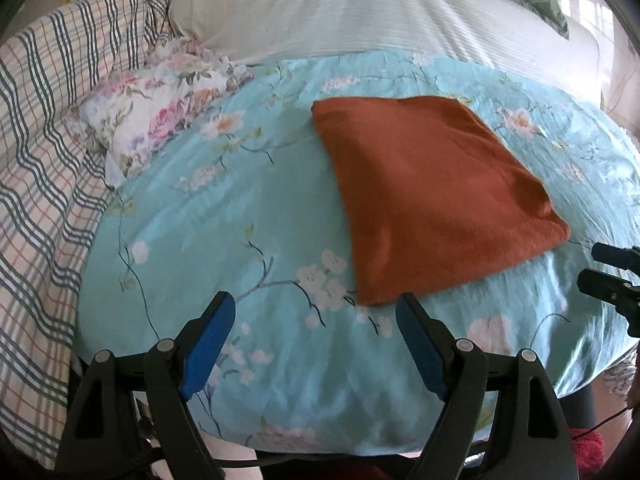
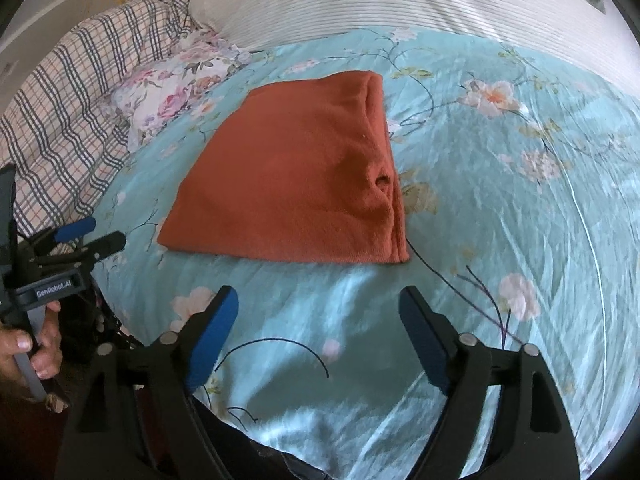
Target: Fold small clothes
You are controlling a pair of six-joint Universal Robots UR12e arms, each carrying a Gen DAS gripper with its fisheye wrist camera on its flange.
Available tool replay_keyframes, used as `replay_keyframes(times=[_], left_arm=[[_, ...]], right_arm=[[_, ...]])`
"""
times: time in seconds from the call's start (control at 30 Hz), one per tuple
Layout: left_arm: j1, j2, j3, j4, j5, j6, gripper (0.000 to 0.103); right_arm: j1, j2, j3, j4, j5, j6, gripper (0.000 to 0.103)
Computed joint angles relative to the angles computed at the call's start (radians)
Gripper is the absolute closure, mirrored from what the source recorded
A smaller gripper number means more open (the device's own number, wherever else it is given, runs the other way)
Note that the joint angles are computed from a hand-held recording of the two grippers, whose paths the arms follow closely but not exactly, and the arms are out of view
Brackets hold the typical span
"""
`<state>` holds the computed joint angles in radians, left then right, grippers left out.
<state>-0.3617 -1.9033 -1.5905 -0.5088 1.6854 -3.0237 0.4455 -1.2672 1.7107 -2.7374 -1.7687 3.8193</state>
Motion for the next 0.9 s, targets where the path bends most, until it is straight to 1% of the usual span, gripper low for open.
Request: replay_keyframes(times=[0.1, 0.3, 0.47, 0.77, 0.83, 0.9], left_arm=[[-0.001, -0.006, 0.013, 0.002, 0.005, 0.000, 0.020], [0.004, -0.024, 0.048, -0.024, -0.021, -0.007, 0.019], [0.003, -0.038, 0.069, -0.023, -0.023, -0.008, 0.019], [-0.005, -0.073, 0.112, -0.038, -0.007, -0.007, 0.019], [-0.004, -0.082, 0.125, -0.047, -0.013, -0.008, 0.019], [0.001, -0.096, 0.146, -0.068, -0.035, -0.018, 0.019]], right_arm=[[-0.004, 0.003, -0.010, -0.005, -0.001, -0.023, 0.017], [-0.019, 0.009, -0.026, -0.022, 0.022, -0.061, 0.016], [-0.025, 0.017, -0.039, -0.023, 0.028, -0.067, 0.016], [-0.048, 0.033, -0.060, -0.012, 0.068, -0.069, 0.016], [-0.058, 0.038, -0.066, -0.018, 0.083, -0.076, 0.016], [-0.070, 0.044, -0.076, -0.018, 0.088, -0.081, 0.016]])
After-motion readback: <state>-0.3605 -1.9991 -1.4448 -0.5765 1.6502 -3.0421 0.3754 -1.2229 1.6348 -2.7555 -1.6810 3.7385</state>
